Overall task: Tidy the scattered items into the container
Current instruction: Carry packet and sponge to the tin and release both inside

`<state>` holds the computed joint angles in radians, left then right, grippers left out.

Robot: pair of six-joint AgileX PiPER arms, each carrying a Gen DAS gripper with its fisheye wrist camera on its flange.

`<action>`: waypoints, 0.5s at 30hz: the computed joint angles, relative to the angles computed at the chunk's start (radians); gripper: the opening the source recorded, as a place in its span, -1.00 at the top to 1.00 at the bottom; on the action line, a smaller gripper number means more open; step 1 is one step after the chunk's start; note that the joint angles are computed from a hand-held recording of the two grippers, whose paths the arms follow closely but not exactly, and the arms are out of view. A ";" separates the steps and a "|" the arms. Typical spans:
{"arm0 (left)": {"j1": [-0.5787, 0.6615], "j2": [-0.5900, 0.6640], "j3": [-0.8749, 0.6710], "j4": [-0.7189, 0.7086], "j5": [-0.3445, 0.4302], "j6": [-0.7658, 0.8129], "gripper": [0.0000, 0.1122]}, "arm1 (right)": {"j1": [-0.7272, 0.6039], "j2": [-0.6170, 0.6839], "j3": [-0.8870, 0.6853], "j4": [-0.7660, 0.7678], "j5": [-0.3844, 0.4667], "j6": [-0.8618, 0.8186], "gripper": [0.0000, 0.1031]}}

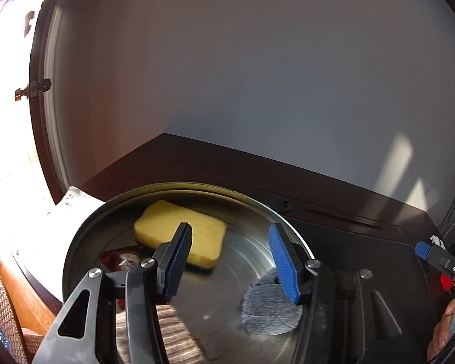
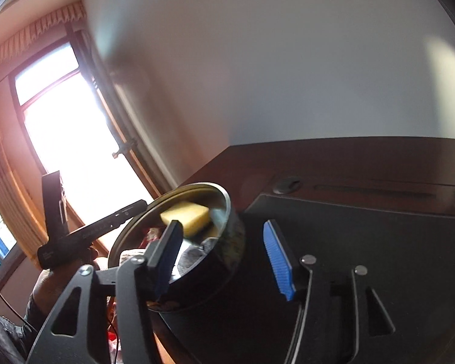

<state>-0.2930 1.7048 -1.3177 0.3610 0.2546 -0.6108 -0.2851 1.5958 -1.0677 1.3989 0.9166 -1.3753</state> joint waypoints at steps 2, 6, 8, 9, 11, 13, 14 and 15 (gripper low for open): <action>-0.040 0.018 -0.035 -0.056 0.018 0.070 0.01 | -0.089 -0.031 0.045 0.016 0.039 -0.023 -0.19; -0.143 0.054 -0.120 -0.059 0.070 0.109 0.01 | -0.261 -0.053 0.089 0.030 0.105 -0.044 -0.19; -0.192 0.082 -0.175 -0.107 0.097 0.177 0.01 | -0.361 -0.062 0.115 0.029 0.143 -0.052 -0.19; -0.211 0.105 -0.210 -0.136 0.113 0.222 0.00 | -0.412 -0.062 0.124 0.026 0.163 -0.054 -0.20; -0.248 0.153 -0.288 -0.196 0.151 0.313 -0.23 | -0.511 -0.060 0.138 0.022 0.195 -0.061 -0.26; -0.292 0.207 -0.375 -0.235 0.192 0.381 -0.34 | -0.609 -0.056 0.151 0.019 0.221 -0.071 -0.42; -0.316 0.234 -0.418 -0.254 0.209 0.411 -0.34 | -0.663 -0.051 0.151 0.012 0.240 -0.072 -0.42; -0.339 0.264 -0.466 -0.276 0.229 0.440 -0.34 | -0.706 -0.045 0.152 0.005 0.252 -0.074 -0.42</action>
<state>-0.6318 1.9686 -1.7838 0.0845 0.4839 -0.1704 -0.9913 1.5506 -0.9154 1.4043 1.1687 -1.4492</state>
